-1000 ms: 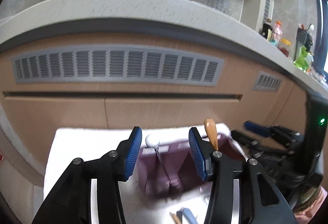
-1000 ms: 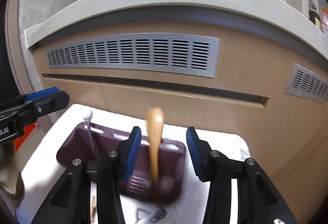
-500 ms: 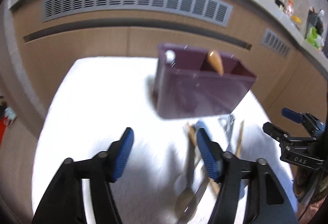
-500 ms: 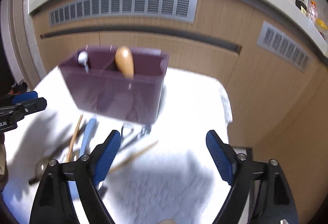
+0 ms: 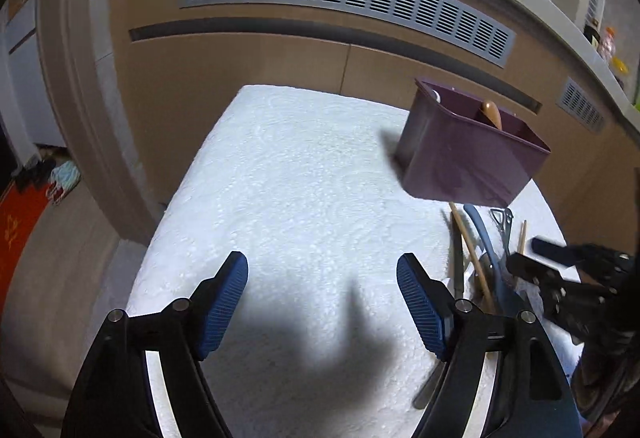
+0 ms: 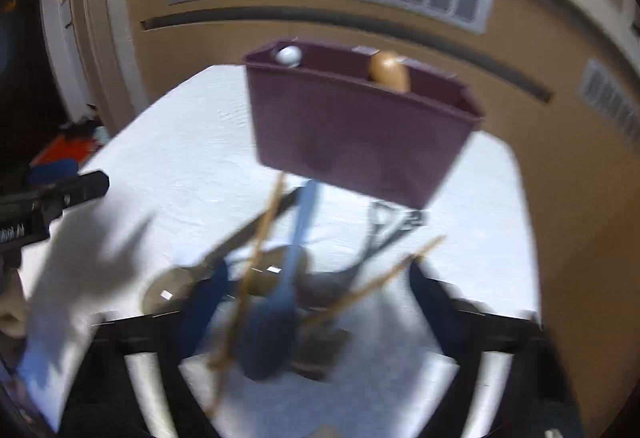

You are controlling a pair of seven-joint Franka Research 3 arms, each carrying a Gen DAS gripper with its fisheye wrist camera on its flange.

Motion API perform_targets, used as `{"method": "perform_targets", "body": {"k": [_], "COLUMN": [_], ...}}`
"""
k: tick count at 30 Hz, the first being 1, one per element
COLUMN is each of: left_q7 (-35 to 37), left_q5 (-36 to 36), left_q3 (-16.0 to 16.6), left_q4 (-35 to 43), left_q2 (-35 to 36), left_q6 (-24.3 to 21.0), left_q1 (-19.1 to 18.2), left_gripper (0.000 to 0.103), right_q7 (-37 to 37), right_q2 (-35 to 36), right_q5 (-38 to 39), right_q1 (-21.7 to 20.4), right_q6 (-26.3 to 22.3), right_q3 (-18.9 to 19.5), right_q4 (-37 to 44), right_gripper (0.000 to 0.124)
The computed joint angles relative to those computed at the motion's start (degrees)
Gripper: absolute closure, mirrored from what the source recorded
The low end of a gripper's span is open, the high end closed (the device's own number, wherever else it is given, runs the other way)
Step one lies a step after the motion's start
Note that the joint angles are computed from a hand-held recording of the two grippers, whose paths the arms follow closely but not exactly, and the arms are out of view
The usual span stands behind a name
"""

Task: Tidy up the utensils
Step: 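Grasp a wooden chopstick from the pile with the right gripper, then grasp the blue plastic spoon with the left gripper while the right gripper holds the chopstick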

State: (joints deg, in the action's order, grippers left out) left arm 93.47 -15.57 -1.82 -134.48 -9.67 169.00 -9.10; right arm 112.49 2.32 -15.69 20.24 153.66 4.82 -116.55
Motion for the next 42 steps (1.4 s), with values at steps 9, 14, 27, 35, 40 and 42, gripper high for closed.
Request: {"method": "perform_targets", "body": {"k": [9,14,27,35,40,42], "left_q7": [9.92,12.17,13.35,15.0,24.0,27.99], "left_q5": [-12.13,-14.92,-15.44,-11.91,-15.86,-17.21], "left_q3": [3.63,2.64,-1.69,-5.97,-6.89,-7.8], "left_q4": [-1.1,-0.64,4.14,7.19,13.2,18.76], "left_q2": [-0.69,-0.09,2.23,4.11,8.12,11.98], "left_q6": [-1.2,-2.36,-9.88,-11.89,-14.27,-18.48], "left_q1": [-2.8,-1.97,-2.45,-3.4,-4.04,-3.2], "left_gripper": [0.026,0.026,0.026,0.026,0.026,0.03], "right_q7": [-0.27,-0.77,-3.01,3.0,0.61,0.52], "right_q2": [9.19,12.4,-7.05,-14.46,-16.71,-17.24], "right_q5": [3.17,3.57,10.45,8.64,14.19,15.01], "right_q1": [3.12,4.08,-2.08,-8.94,-10.1,-10.84], "right_q6": [-4.31,-6.03,1.16,5.03,7.82,8.06], "right_q3": [-1.46,-2.34,-0.82,0.92,0.25,0.67], "right_q4": [10.35,14.27,-5.5,-16.1,-20.26,-21.2], "right_gripper": [0.103,0.11,0.118,0.116,0.116,0.116]}}
